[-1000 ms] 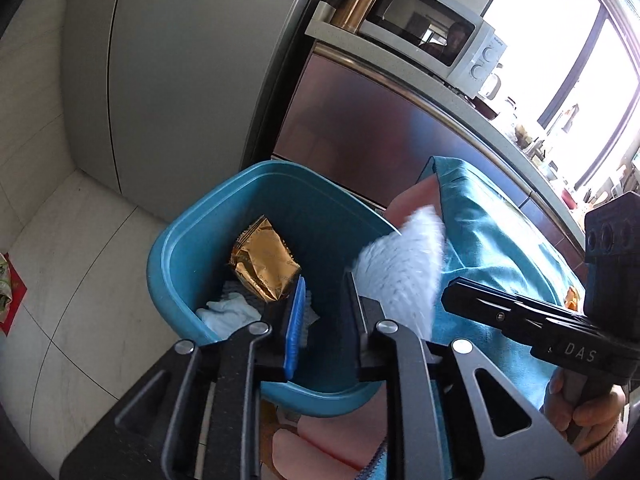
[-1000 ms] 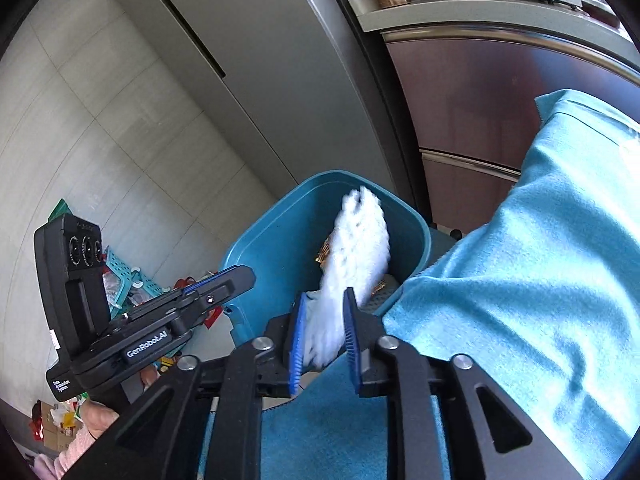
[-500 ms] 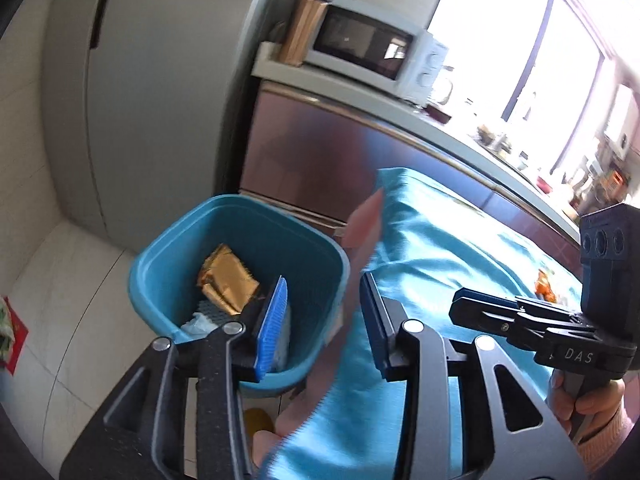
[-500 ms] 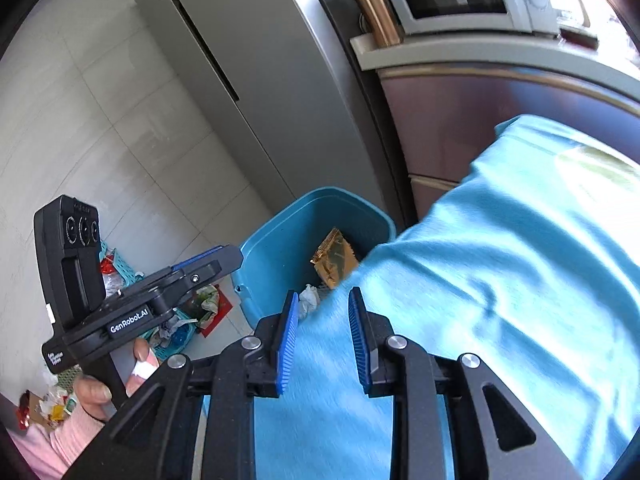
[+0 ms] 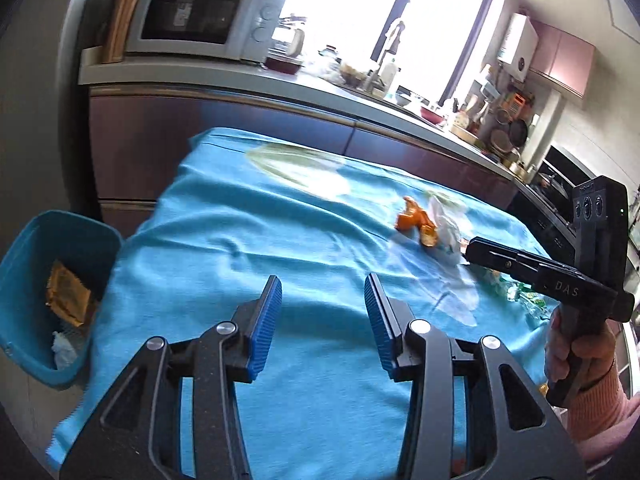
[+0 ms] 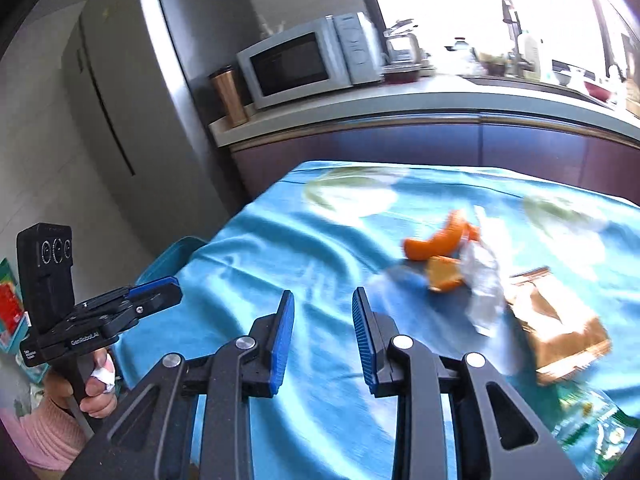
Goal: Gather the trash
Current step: 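Move both grippers back toward the candy wrappers on the table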
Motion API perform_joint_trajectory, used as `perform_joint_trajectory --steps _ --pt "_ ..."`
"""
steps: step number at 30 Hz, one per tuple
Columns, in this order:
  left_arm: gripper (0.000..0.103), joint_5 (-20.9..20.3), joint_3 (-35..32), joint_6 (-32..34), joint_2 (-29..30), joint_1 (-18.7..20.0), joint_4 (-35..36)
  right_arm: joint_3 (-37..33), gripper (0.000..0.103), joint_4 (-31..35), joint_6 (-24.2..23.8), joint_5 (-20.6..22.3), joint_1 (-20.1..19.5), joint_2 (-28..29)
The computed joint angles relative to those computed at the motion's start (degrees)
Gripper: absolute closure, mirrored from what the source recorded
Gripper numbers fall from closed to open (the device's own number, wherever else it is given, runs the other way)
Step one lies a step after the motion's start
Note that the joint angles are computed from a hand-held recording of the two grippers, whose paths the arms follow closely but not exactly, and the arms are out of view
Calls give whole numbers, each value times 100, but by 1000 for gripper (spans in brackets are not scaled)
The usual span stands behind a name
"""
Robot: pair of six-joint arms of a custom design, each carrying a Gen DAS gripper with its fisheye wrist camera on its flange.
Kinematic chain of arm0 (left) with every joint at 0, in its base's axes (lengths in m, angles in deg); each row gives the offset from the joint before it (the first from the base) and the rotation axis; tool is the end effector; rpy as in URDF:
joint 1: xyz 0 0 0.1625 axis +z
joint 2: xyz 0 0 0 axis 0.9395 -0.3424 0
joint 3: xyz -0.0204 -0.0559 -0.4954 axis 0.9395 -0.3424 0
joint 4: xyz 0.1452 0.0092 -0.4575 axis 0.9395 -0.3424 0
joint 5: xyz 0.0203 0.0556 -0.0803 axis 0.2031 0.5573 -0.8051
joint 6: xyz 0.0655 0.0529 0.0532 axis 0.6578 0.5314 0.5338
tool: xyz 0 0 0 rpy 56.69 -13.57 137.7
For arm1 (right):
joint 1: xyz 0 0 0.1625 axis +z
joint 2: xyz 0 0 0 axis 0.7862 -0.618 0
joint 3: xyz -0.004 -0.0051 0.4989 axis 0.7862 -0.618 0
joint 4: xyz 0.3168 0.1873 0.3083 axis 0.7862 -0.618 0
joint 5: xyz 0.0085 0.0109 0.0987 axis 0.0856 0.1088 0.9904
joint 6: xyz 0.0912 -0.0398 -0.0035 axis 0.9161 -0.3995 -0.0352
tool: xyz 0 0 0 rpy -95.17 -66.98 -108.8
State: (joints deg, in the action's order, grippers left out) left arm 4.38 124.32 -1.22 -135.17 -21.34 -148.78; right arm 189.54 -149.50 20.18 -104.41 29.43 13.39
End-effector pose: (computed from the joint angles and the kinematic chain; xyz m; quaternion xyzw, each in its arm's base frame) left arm -0.1706 -0.4713 0.0782 0.2341 0.8980 -0.3500 0.1273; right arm 0.0626 -0.4735 0.2277 0.2441 -0.8927 0.3473 0.1514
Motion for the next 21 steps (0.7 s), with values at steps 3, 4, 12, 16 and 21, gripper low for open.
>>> perform_joint_trajectory --steps 3,4,12,16,21 --pt "61 -324 -183 -47 279 -77 118 205 75 -276 104 20 -436 -404" --pt "61 -443 -253 -56 363 -98 199 257 75 -388 132 10 -577 -496" --pt "60 -1348 -924 93 961 -239 987 489 62 -535 428 246 -1915 -1389" --pt "58 -1740 -1291 112 1215 -298 1436 583 56 -372 479 387 -2305 -1587" --pt "58 -2201 -1779 36 1562 -347 1961 664 51 -173 419 634 -2594 -1709"
